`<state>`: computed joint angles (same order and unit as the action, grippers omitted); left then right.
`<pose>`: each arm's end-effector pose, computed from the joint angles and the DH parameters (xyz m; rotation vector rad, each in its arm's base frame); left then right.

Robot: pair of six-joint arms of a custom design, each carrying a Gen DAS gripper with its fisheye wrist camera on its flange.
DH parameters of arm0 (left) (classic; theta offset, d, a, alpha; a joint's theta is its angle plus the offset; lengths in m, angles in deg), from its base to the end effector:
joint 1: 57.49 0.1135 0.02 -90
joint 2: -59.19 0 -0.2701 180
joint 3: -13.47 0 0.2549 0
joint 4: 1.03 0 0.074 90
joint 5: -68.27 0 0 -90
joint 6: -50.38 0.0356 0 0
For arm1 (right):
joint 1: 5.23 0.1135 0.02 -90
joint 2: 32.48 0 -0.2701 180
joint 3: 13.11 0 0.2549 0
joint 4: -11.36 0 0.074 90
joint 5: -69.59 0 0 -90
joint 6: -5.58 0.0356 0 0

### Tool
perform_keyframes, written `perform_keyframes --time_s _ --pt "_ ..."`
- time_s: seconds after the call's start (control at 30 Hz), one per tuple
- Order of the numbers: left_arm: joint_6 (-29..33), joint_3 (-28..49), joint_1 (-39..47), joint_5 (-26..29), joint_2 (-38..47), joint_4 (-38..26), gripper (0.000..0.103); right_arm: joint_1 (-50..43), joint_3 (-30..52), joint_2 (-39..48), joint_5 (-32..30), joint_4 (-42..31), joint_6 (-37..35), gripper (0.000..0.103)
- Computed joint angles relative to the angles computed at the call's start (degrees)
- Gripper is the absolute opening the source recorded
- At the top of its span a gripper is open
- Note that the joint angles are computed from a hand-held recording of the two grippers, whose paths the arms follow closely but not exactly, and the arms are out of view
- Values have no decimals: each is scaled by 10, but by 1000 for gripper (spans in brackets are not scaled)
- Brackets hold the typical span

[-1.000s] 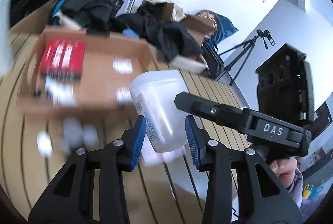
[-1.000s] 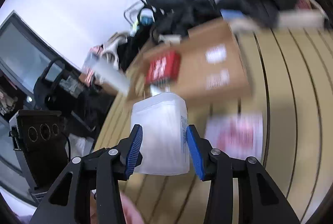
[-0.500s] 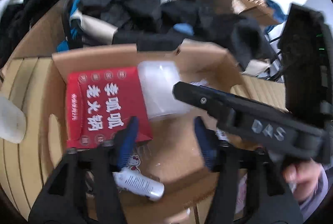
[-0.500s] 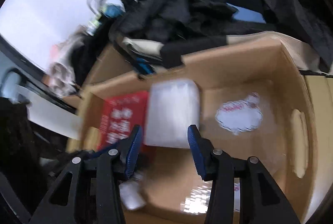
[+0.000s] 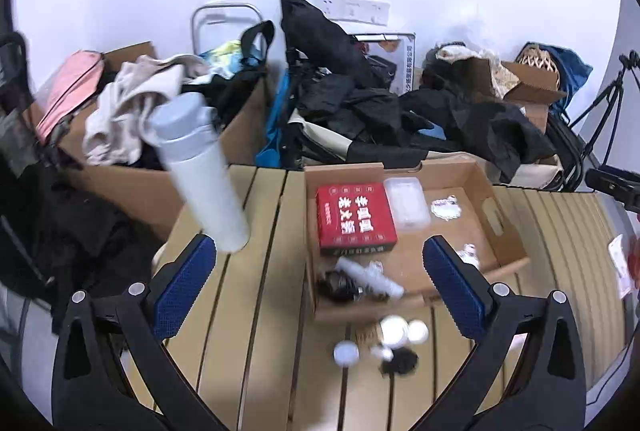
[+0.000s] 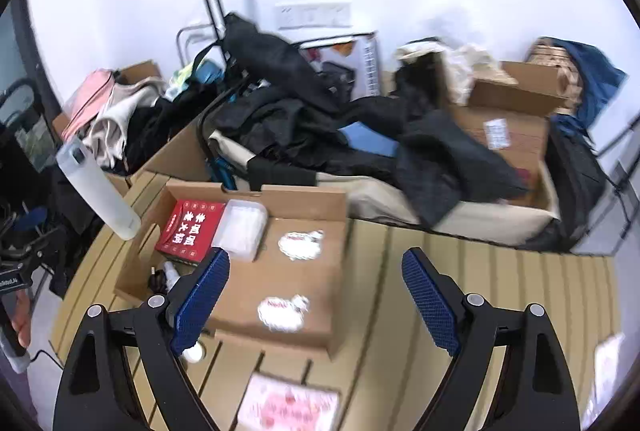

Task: Organize objects
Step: 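Place the white wipes tub into the cardboard tray and open the right tool, then grasp a white cap with the left tool while the right tool grasps the black cloth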

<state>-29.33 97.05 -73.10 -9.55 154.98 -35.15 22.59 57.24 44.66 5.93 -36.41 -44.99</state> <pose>0.3558 -0.1072 0.2496 0.6309 2.2908 -0.2972 0.2501 0.1141 0.2604 0.4183 2.3529 -0.0427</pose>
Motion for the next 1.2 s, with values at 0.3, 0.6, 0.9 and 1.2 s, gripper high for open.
perform_keyframes --time_s 0.3,0.6,0.9,1.2 --pt "20 -157 65 -25 -318 -120 103 350 66 -73 182 -276 287 91" --pt "327 -307 501 307 -591 -423 103 691 120 115 245 -398 697 91" --pt "357 -319 512 301 -577 -432 103 704 83 134 202 -356 750 91" --pt "221 -436 302 190 -572 -250 103 629 3 158 190 -190 630 91"
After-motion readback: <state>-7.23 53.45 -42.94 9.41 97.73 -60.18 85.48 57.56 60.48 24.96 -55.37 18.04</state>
